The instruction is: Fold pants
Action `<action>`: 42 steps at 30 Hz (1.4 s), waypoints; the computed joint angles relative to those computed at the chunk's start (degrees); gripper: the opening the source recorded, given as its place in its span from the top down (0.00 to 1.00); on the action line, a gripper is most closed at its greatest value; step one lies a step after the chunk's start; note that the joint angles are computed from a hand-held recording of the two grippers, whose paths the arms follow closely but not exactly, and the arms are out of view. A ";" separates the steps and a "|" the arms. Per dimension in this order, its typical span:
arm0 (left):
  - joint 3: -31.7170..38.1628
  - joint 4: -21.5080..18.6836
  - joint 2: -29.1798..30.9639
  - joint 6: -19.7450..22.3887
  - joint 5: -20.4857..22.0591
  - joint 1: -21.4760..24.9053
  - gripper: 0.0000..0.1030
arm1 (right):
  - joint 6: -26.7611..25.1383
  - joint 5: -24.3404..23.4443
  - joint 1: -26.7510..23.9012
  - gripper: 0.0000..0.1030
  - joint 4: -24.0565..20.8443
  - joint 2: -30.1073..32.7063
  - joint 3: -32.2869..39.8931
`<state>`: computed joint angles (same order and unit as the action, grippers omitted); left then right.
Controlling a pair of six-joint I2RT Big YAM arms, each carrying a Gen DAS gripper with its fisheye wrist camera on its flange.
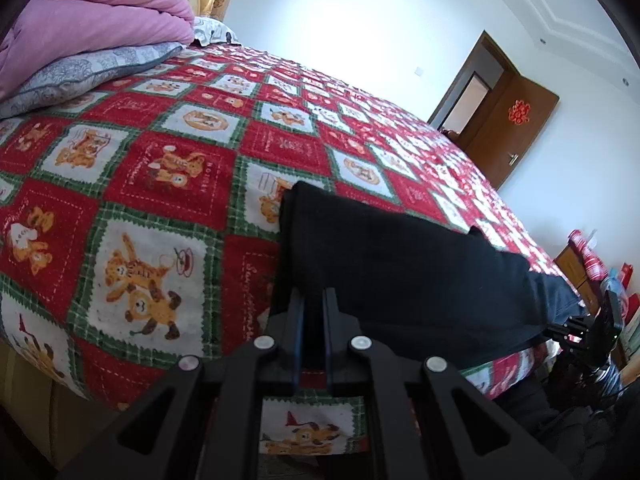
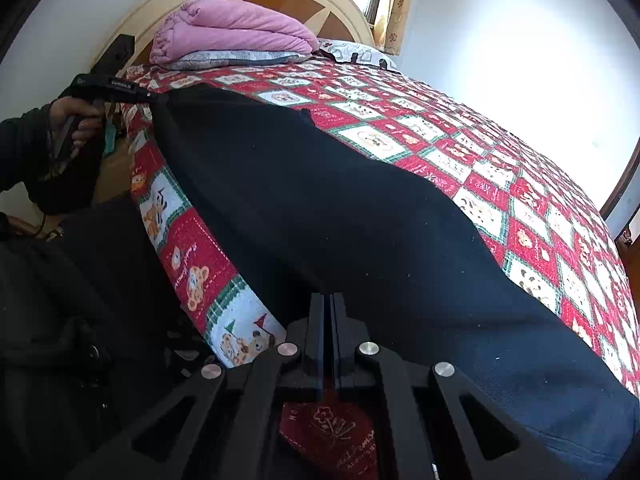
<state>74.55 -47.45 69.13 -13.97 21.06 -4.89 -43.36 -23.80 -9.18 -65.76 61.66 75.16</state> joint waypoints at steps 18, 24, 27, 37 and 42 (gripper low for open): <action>-3.08 -0.38 -2.30 3.12 -6.45 3.26 0.66 | 0.09 5.91 2.51 0.96 3.21 -0.71 -3.83; -1.88 0.59 -3.43 1.78 -8.79 2.49 0.66 | -0.63 7.20 2.77 0.95 3.00 -1.57 -3.54; 0.88 1.10 -2.89 2.36 -9.25 -1.01 0.66 | -0.16 7.73 2.47 0.95 2.61 -1.77 -3.05; 10.80 -0.77 4.77 3.92 -7.12 -15.86 0.53 | 6.45 4.01 -8.83 0.95 0.45 -1.12 1.43; 15.28 -0.94 10.61 4.42 -6.29 -22.90 0.53 | 17.78 -1.67 -22.77 0.95 -1.86 3.42 7.69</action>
